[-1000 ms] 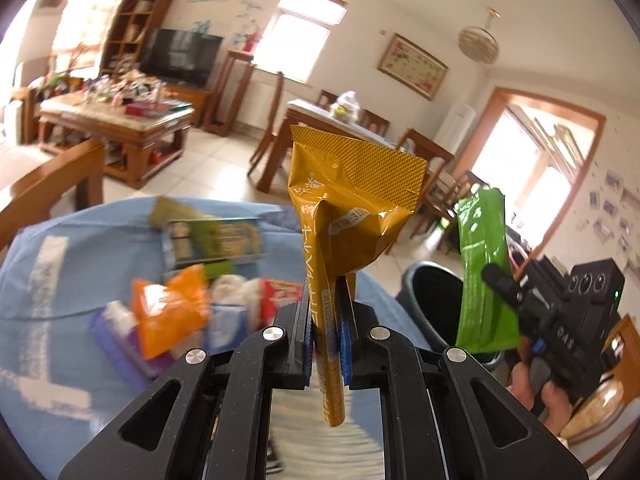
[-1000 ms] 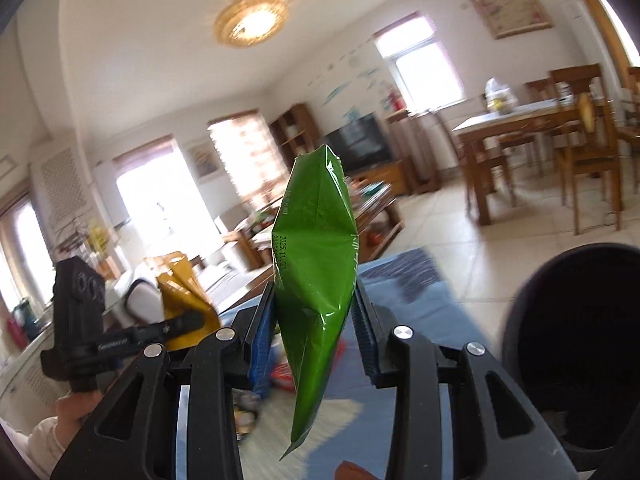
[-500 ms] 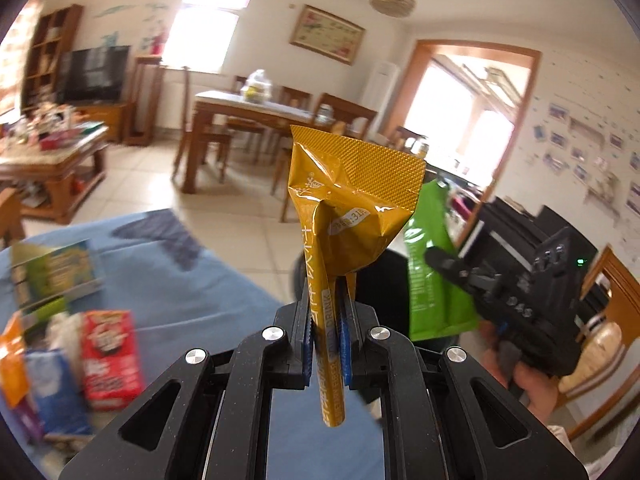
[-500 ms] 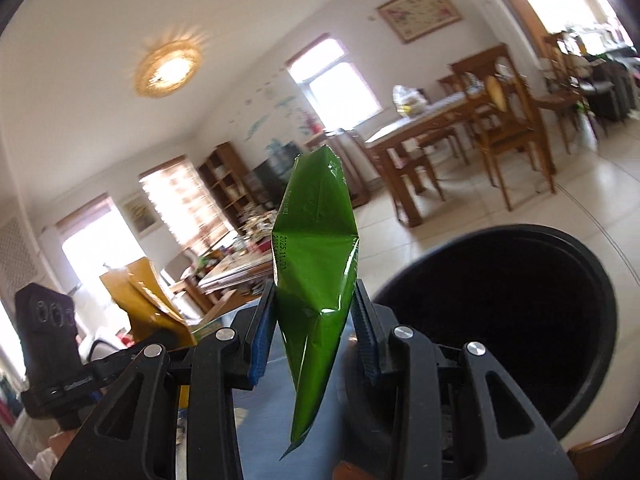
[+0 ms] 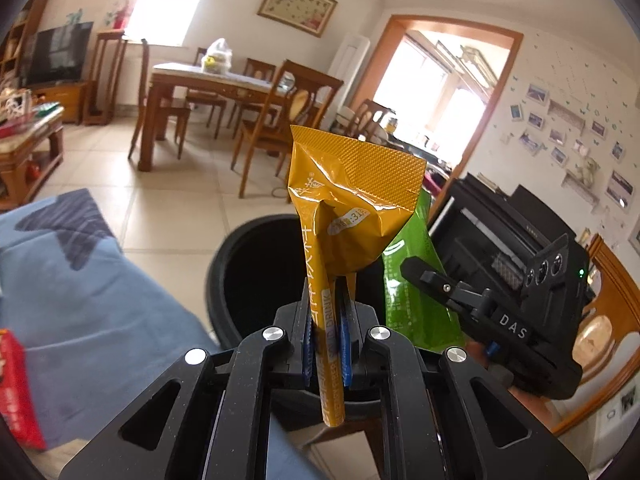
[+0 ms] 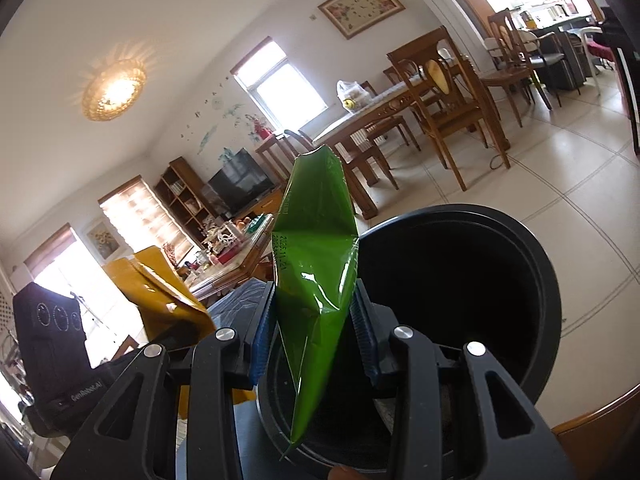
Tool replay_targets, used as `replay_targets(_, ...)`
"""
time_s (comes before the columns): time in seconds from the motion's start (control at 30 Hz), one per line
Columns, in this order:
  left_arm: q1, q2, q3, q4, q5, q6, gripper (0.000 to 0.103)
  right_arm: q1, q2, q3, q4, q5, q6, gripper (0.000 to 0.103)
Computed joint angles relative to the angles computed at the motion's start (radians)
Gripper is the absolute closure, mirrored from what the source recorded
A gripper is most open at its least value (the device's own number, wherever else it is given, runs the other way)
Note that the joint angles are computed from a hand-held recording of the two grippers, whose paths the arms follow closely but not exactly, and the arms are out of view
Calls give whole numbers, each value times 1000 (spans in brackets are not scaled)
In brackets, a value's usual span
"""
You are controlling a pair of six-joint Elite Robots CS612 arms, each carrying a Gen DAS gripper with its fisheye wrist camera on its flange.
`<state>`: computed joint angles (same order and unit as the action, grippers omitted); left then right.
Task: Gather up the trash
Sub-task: 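Carry both wrappers over the black bin and open both tools to drop them, then grasp the orange candy wrapper with the left tool while the right tool grasps the red milk box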
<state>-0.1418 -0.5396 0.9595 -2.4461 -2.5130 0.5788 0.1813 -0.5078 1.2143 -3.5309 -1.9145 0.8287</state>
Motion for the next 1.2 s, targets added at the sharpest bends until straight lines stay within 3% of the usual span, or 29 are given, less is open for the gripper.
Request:
replay_targets(0.5, -30, 29, -29, 38, 53, 32, 90, -2, -12, 35, 10, -23, 55, 64)
replay_targets(0.53, -31, 27, -28, 37, 55, 33, 87, -3, -14, 38, 14, -23, 59, 63)
replay_targets(0.57, -31, 27, -28, 32, 56, 30, 70, -1, -16, 38, 21, -28, 62, 62)
replay_targets(0.6, -31, 23, -19, 8, 58, 14, 42, -1, -17, 41, 23, -29, 66, 47)
replay_targets(0.63, -29, 25, -15, -32, 60, -15, 30, 0, -18, 44, 17, -33, 78, 22)
replay_targets(0.67, -25, 28, -11, -89, 55, -56, 16, 2, -17, 46, 0, -44, 92, 15)
replay_targets(0.73, -18, 32, -12, -138, 40, -87, 14, 5, -20, 50, 5, -62, 92, 14)
replay_targets(0.93, 0, 16, -7, -104, 49, -75, 14, 13, -27, 42, 36, -71, 77, 12)
replay_targets(1.2, 55, 9, -16, -144, 85, -112, 10, 27, -5, -36, 110, -17, 21, 12)
